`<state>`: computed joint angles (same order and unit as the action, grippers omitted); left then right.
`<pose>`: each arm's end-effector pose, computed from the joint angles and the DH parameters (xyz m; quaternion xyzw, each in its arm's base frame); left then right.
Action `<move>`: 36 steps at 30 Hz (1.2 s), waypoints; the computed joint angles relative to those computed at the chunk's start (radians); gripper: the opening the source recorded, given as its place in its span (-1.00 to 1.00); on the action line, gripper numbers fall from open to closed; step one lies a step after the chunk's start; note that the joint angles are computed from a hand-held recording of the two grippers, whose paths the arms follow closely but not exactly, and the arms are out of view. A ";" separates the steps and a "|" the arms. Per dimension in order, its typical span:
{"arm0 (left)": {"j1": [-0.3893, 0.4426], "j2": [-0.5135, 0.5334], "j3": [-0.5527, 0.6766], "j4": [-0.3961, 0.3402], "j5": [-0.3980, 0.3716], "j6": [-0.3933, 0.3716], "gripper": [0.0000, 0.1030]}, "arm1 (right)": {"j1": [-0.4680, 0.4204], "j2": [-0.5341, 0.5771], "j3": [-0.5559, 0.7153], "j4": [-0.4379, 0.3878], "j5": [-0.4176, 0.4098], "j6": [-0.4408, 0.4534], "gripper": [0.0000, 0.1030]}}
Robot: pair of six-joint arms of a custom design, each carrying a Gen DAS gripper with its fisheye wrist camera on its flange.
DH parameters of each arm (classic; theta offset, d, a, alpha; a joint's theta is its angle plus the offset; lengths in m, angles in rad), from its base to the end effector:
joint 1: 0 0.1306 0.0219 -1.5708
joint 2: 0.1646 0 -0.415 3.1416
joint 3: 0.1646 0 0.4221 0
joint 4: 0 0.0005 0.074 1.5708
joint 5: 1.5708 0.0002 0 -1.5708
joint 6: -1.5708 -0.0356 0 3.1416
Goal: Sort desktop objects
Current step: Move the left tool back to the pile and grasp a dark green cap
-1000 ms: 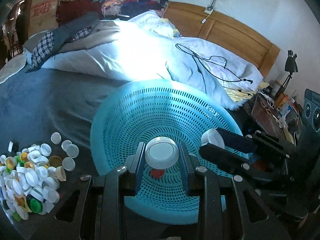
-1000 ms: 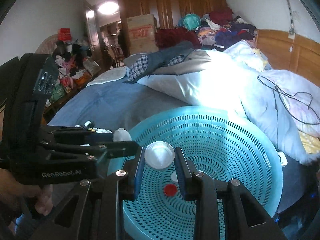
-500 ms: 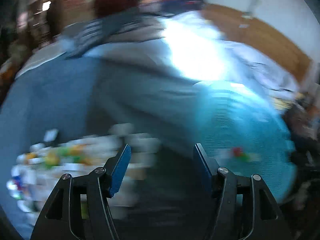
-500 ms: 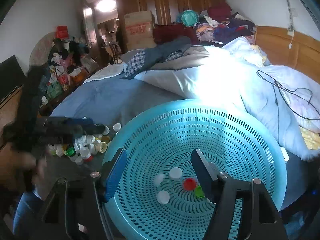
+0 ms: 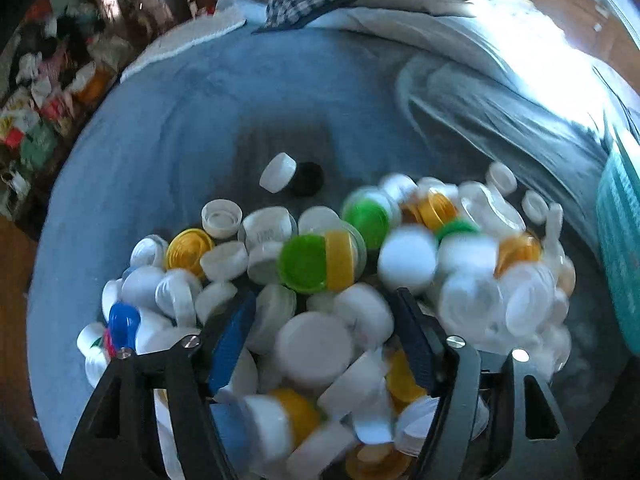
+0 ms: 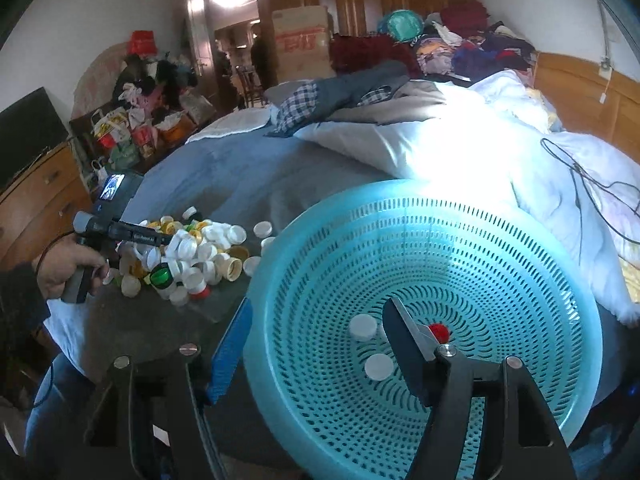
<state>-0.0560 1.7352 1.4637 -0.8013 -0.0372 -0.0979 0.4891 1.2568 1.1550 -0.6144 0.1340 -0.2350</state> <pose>0.6139 -0.0336 0.3138 0.0699 0.9665 0.0232 0.2460 0.4106 0.2126 0.4262 -0.0875 0.9042 0.0895 0.4083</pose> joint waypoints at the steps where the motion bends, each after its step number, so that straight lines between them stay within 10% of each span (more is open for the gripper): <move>1: 0.000 -0.017 -0.026 0.017 -0.004 -0.003 0.31 | 0.002 0.002 0.002 0.001 -0.001 0.002 0.42; 12: 0.036 -0.130 -0.158 0.049 0.136 0.032 0.36 | 0.044 0.021 0.003 0.015 0.010 0.018 0.55; 20: 0.152 -0.354 -0.350 0.297 0.176 0.108 0.37 | 0.072 0.028 0.007 0.047 0.037 0.025 0.64; 27: 0.304 -0.357 -0.440 0.209 0.188 0.121 0.04 | 0.138 0.072 0.012 0.074 0.051 0.048 0.77; 36: 0.262 -0.320 -0.430 0.244 0.262 0.003 0.04 | 0.220 0.156 0.065 0.041 0.032 0.085 0.85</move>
<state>0.2064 1.4149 1.0333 -0.5568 0.2251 -0.0948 0.7087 1.4128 1.2201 -0.5735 0.1656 -0.1501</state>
